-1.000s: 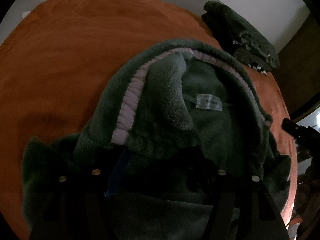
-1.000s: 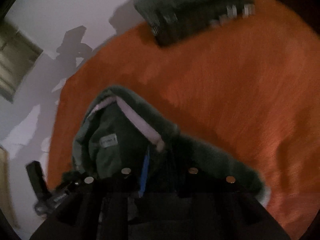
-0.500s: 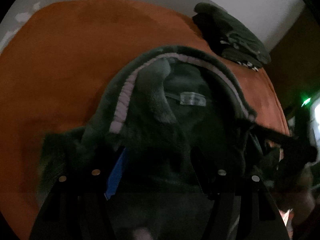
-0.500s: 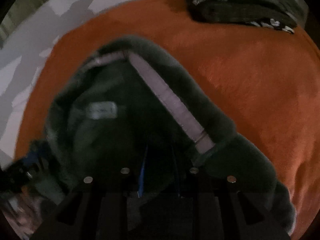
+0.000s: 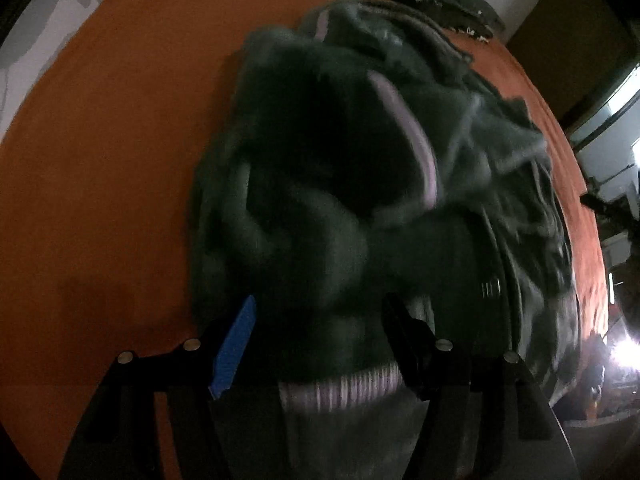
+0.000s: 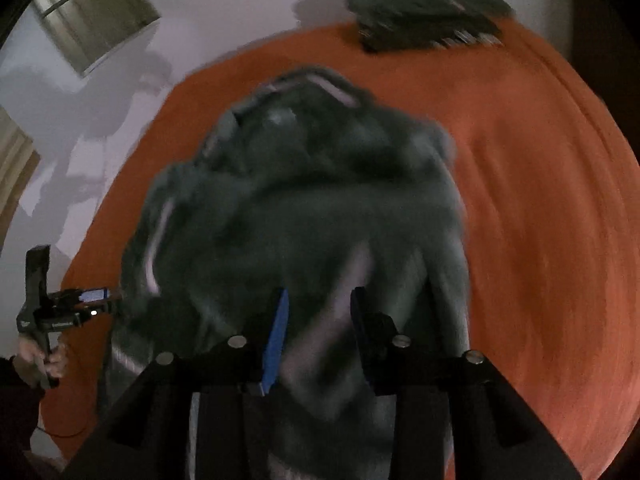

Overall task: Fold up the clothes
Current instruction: 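Lift the green robe high with both tools and shake it out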

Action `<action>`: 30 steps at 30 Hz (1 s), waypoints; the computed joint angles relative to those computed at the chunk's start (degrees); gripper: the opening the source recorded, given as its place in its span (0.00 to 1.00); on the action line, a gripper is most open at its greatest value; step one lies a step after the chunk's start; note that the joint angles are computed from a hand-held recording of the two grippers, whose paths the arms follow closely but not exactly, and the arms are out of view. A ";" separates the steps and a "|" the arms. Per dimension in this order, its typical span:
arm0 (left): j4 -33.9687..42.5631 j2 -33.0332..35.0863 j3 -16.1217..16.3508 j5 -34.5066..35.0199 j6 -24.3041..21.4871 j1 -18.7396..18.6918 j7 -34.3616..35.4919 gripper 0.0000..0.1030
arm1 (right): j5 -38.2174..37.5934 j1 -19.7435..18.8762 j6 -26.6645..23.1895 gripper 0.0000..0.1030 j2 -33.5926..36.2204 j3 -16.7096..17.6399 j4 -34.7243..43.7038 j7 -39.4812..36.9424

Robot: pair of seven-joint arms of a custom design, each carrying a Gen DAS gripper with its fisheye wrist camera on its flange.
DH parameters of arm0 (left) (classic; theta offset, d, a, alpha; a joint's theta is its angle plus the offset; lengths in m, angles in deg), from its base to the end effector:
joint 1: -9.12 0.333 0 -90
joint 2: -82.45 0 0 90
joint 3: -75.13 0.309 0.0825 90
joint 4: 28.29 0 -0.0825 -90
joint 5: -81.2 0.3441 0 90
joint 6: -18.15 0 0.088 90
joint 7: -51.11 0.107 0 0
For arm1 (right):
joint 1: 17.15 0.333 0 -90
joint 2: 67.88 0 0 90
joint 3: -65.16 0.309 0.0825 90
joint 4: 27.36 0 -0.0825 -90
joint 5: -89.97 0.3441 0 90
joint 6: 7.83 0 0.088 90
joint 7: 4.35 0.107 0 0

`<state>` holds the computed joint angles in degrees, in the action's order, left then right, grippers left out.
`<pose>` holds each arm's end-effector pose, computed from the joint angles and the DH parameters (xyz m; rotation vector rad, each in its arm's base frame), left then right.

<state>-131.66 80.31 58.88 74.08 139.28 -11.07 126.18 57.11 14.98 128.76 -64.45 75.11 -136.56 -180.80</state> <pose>0.4328 -0.3298 0.5876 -1.7869 2.5045 -0.5617 0.4313 0.3796 0.5201 -1.2388 2.2446 -0.3566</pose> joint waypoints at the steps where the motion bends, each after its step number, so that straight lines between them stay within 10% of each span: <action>1: -1.80 -1.67 0.02 -0.72 -0.19 -0.04 -0.14 0.64 | -0.97 0.89 -0.78 0.30 -1.34 0.58 -1.89 4.15; 7: -10.60 -10.42 0.65 -3.73 -4.81 -0.62 2.13 0.64 | -1.61 3.68 -3.38 0.30 -8.75 5.48 -12.21 23.85; 18: -17.69 -17.76 1.50 -3.65 -16.15 -0.19 3.13 0.64 | 15.87 6.20 1.85 0.31 -14.62 9.95 -22.38 21.67; 30: -25.70 -22.97 5.30 -16.65 -17.49 1.21 1.87 0.59 | 13.02 4.67 23.34 0.32 -15.21 13.36 -32.79 38.54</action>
<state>-157.36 57.35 64.18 57.44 121.79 -9.86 128.05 70.13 19.64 152.10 -79.67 88.47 -169.35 -142.26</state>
